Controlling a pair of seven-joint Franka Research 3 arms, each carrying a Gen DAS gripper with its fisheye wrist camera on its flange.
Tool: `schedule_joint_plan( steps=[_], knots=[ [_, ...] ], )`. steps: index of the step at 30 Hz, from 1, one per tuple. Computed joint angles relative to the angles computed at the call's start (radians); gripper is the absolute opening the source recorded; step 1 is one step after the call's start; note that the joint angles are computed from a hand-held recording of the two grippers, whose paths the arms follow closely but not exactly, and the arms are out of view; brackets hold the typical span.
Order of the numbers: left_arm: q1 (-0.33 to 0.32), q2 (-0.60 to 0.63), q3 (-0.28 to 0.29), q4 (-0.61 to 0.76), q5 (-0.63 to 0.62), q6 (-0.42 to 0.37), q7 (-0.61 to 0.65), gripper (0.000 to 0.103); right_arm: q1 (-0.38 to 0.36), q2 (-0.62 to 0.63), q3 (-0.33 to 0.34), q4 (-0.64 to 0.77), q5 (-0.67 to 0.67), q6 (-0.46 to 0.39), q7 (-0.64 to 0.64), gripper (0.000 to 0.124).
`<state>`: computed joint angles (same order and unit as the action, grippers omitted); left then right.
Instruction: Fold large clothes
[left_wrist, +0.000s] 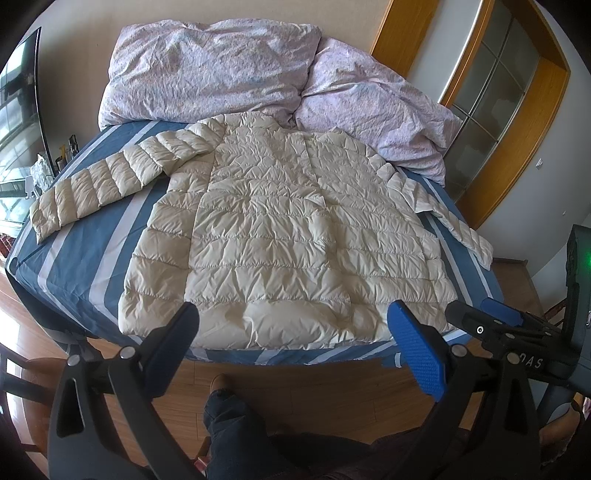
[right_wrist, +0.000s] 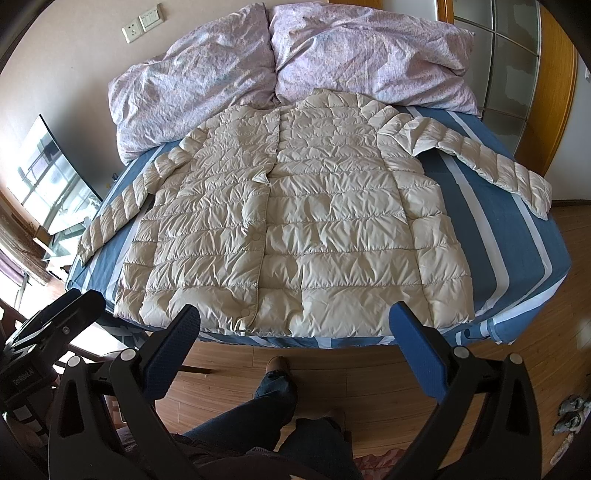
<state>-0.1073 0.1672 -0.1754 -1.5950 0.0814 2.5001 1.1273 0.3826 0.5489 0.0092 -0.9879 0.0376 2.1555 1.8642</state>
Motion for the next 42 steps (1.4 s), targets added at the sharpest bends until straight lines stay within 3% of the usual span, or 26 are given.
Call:
schedule_joint_plan(
  steps=[42],
  knots=[
    [-0.001,0.004,0.000,0.008,0.001,-0.012,-0.001,0.101,0.003,0.027,-0.002,0.042,0.001,-0.018,0.002,0.102]
  ],
)
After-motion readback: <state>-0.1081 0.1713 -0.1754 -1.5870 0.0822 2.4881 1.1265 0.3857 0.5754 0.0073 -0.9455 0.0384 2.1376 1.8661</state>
